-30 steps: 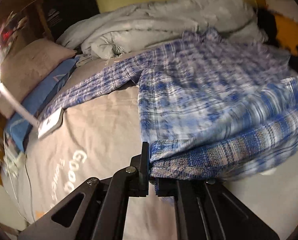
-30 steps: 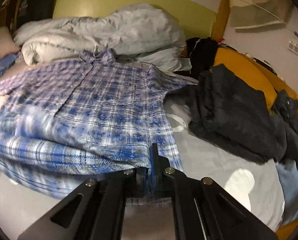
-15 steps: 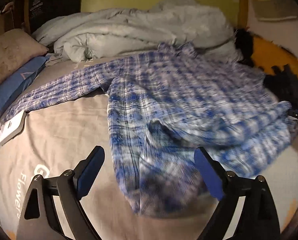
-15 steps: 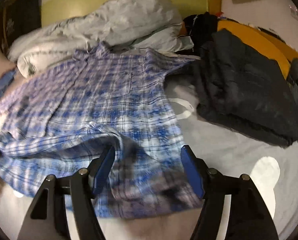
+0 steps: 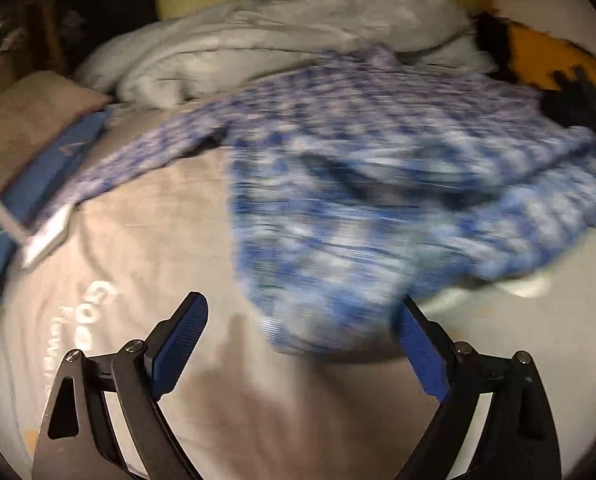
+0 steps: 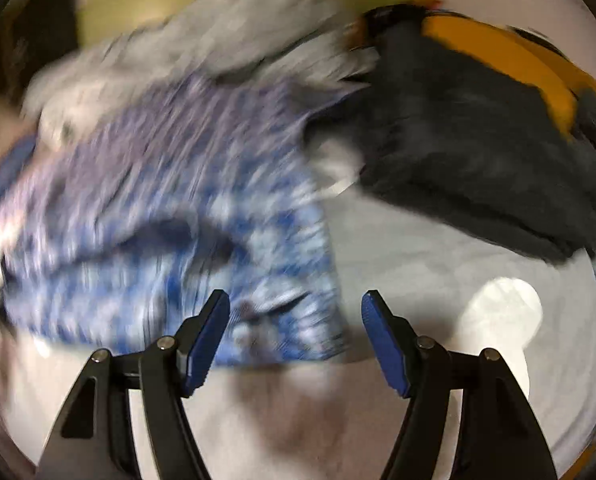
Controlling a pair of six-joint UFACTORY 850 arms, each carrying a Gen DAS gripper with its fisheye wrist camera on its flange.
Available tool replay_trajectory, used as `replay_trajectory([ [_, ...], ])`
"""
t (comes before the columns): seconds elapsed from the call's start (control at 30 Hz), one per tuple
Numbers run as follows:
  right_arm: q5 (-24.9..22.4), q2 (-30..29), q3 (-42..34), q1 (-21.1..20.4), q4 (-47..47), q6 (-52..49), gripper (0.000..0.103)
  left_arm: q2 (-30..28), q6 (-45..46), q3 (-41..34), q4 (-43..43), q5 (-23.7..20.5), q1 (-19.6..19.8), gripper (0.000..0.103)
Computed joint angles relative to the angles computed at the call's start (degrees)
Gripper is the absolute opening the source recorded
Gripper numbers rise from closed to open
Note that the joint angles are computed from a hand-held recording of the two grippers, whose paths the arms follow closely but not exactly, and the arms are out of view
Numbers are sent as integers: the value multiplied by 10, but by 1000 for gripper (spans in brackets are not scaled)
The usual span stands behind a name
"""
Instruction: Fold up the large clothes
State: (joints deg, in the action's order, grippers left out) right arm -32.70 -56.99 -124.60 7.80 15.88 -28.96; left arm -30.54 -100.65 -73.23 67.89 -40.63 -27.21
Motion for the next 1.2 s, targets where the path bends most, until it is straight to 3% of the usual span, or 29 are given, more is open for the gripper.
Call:
replay_trajectory([
  [0.1,15,3,18,17,-68,9,66,0,-31,1,-5,-61,11,86],
  [0.17,44,8,33,23,-109,34,66,9,-61,11,3,-81,21,69],
  [0.2,61,10,37,26,-138,65,66,16,-73,19,9,-76,28,52],
  [0.23,74,9,38,27,-168,101,66,25,-77,28,14,-57,35,33],
  [0.3,93,10,39,24,-180,127,66,41,-81,46,20,-4,49,16],
  [0.4,100,26,55,14,-66,2,66,65,-107,74,32,101,62,21],
  [0.5,69,36,67,10,28,-144,66,73,-122,86,23,167,67,58],
  [0.53,75,39,77,14,16,-155,66,73,-113,87,13,182,66,62],
  [0.6,76,34,75,23,-25,-132,66,63,-65,76,-27,192,64,62],
  [0.67,59,15,50,31,-63,-103,66,52,-31,65,-44,178,58,40],
  [0.7,63,12,48,35,-90,-80,54,48,-24,61,-42,180,58,17],
  [0.73,71,7,44,38,-128,-39,26,48,-31,60,-28,181,59,9],
  [0.77,71,-1,33,39,-156,0,12,50,-51,59,-2,166,55,8],
  [0.8,78,-3,28,38,-174,37,9,51,-63,55,23,128,47,7],
  [0.9,120,-4,19,31,-225,168,8,59,-87,48,88,32,30,7],
  [0.97,114,-16,-14,19,-161,165,8,61,-77,41,92,-10,27,7],
  [1.03,75,-43,-63,16,-151,171,8,61,-60,36,81,-15,34,15],
  [1.13,49,-66,-92,21,-217,213,9,49,-40,27,31,-25,48,17],
  [1.2,38,-72,-102,21,-210,202,16,51,-37,35,16,21,62,17],
])
